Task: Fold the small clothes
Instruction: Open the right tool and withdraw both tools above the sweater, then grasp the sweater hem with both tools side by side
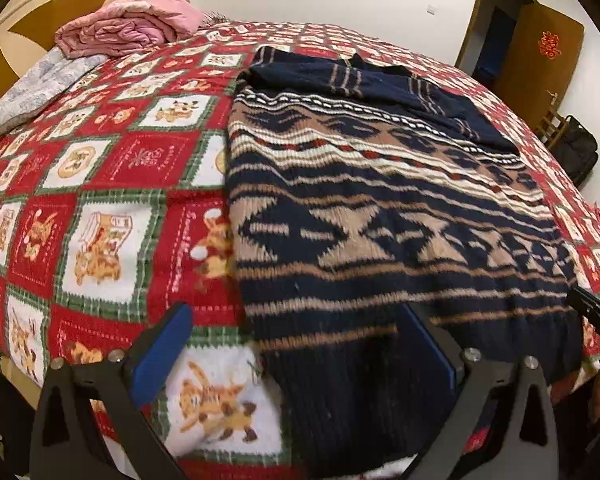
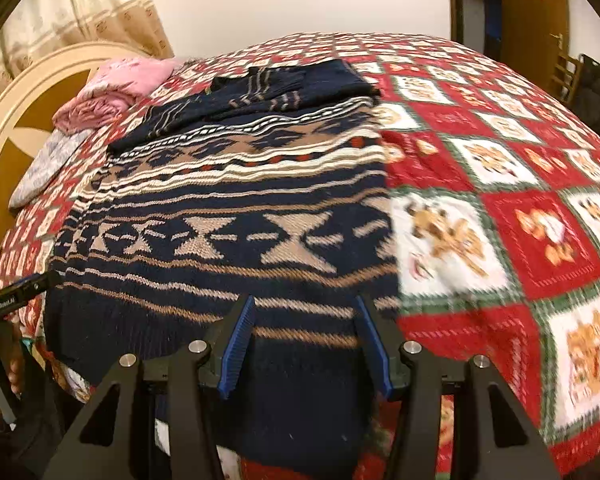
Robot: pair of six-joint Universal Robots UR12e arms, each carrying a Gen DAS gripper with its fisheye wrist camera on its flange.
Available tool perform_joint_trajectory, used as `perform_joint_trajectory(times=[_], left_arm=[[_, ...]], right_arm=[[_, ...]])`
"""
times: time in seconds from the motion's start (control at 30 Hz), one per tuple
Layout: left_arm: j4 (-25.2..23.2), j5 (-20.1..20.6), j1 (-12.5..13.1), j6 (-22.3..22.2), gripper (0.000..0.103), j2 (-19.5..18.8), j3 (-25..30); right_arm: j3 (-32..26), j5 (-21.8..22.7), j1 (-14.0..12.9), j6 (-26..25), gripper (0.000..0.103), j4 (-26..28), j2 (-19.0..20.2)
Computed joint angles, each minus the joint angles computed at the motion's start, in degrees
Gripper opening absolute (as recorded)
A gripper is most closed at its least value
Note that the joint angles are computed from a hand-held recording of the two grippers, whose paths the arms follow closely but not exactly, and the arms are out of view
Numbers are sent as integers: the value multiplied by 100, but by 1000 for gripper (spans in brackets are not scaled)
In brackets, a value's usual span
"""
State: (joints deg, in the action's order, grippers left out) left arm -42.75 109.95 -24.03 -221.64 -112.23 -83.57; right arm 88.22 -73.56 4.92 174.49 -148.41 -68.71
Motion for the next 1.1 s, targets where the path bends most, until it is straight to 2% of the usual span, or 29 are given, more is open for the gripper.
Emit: perform_joint_trajectory(times=[0.2, 0.37, 0.5, 0.57, 0.73, 0.8, 0.93, 1.0, 1.1], left_arm=[[-30, -217, -5, -42, 100, 121, -157], [-144, -391, -8, -187, 86, 240, -323], [-32, -465, -25, -282, 83, 303, -437], [16, -651, -4, -290, 73, 327, -491], [137, -748, 2, -267, 69, 348, -569], [184, -758, 0, -289, 61, 355, -582], [338, -977, 1, -194, 38, 354, -587], [288, -1138, 3, -172, 36, 321, -551], [271, -1111, -15, -116, 36, 296, -537]], right_arm=[[205, 100, -142, 205, 53, 117, -164], [353, 338, -253, 206, 53, 328, -277], [454, 423, -281, 82, 53, 448, -350], [493, 442, -283, 34, 52, 476, -373], [549, 579, -317, 41, 50, 545, -399], [558, 548, -299, -37, 45, 548, -410], [583, 526, -276, -131, 41, 545, -420], [573, 533, -277, -136, 41, 568, -415], [562, 518, -268, -154, 41, 600, -400]])
